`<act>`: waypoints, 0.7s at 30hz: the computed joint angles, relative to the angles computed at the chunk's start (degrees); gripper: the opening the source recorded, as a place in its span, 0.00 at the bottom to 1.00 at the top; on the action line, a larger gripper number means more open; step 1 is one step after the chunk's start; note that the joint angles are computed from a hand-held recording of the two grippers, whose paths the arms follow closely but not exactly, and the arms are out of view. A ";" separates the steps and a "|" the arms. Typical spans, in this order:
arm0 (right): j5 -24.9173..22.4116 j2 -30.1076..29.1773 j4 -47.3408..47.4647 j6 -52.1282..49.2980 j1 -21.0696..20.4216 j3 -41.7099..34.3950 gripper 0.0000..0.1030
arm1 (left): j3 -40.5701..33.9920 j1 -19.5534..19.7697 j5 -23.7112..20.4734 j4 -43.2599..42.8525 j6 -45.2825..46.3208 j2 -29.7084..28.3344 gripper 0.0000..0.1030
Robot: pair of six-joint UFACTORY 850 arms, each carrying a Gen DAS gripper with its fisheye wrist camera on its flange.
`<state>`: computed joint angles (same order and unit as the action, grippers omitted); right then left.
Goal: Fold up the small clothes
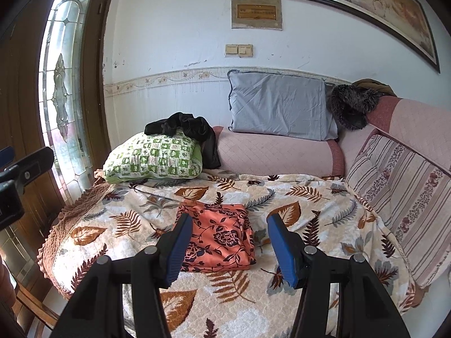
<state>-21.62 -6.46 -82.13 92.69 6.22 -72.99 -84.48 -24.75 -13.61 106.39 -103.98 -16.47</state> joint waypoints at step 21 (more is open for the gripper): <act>-1.51 -2.82 2.16 -3.44 -0.03 -2.62 0.58 | -1.20 0.78 3.03 6.81 -6.30 -1.07 0.97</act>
<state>-23.13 -9.29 -79.97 89.25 6.19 -75.61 -85.69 -23.97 -10.58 113.20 -110.29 -17.54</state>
